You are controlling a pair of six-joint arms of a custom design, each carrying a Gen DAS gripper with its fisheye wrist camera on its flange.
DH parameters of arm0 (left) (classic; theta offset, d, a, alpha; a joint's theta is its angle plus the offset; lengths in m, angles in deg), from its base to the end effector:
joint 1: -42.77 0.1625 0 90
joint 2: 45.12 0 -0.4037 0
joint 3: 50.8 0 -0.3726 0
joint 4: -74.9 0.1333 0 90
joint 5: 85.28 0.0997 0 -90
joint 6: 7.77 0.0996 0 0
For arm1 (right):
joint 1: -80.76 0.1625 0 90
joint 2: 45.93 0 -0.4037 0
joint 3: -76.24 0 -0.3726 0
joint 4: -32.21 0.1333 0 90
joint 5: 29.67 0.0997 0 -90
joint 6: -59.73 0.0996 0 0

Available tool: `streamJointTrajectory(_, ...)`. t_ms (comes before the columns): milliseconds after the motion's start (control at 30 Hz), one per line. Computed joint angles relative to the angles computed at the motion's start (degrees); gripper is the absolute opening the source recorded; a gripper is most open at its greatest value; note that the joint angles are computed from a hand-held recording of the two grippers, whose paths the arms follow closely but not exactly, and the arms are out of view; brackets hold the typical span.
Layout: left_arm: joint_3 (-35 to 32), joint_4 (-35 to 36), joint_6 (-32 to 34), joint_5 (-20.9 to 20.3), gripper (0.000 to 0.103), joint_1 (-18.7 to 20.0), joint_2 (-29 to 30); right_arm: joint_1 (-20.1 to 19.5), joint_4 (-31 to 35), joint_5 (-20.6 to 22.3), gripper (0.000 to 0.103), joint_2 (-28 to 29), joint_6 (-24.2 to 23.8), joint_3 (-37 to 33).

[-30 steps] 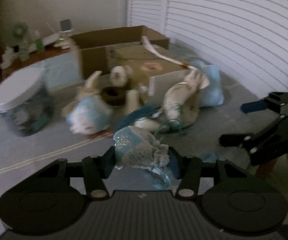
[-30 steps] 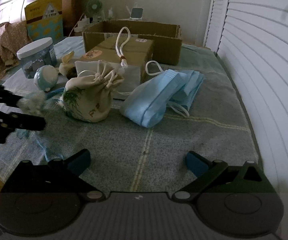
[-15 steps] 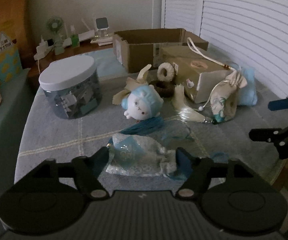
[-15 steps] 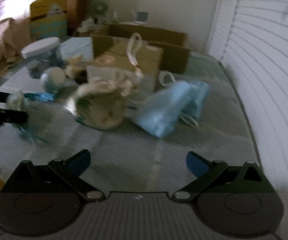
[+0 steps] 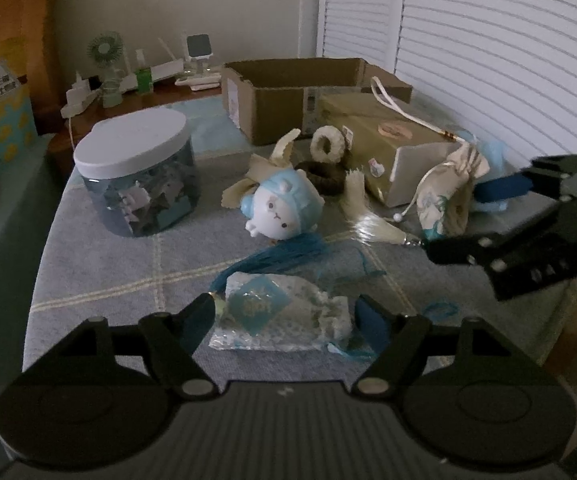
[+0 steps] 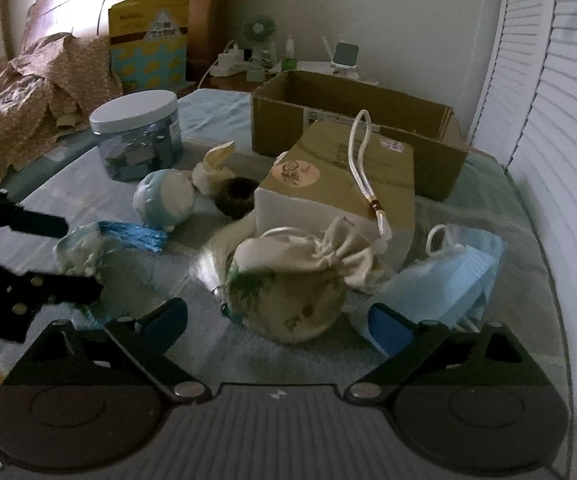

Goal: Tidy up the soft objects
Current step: 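Grasp the cream drawstring pouch with the right gripper while the left gripper holds the blue pouch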

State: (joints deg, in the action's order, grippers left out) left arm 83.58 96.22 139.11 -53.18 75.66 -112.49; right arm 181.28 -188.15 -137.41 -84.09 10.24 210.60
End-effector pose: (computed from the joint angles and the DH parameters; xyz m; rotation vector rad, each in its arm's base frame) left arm -0.0520 -0.2929 0.1363 0.4570 2.2396 -0.9193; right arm 0.1766 -0.3872 0.0190 1.1879 -2.3055 0.6155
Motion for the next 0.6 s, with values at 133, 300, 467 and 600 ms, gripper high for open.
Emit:
streamJointTrajectory(133, -0.6, -0.2, 1.2, 0.6, 0.077, 0.9, 0.2, 0.2, 0.8, -0.9, 0.097, 0.1, 1.1, -0.8)
streamJointTrajectory(300, -0.8, -0.6, 2.3, 1.0, 0.077, 1.6, 0.0, 0.6, -0.2, -0.1, 0.097, -0.9, 1.2, 0.3)
streamJointTrajectory(467, -1.1, -0.7, 2.7, 0.9, 0.077, 1.8, 0.2, 0.4, 0.6, -0.1, 0.091, 0.4, 2.6, -1.4)
streamJointTrajectory(600, -1.1, -0.5, 4.3, 0.9, 0.076, 1.6, 0.5, 1.1, 0.7, -2.0, 0.070, 1.4, 3.0, -2.5)
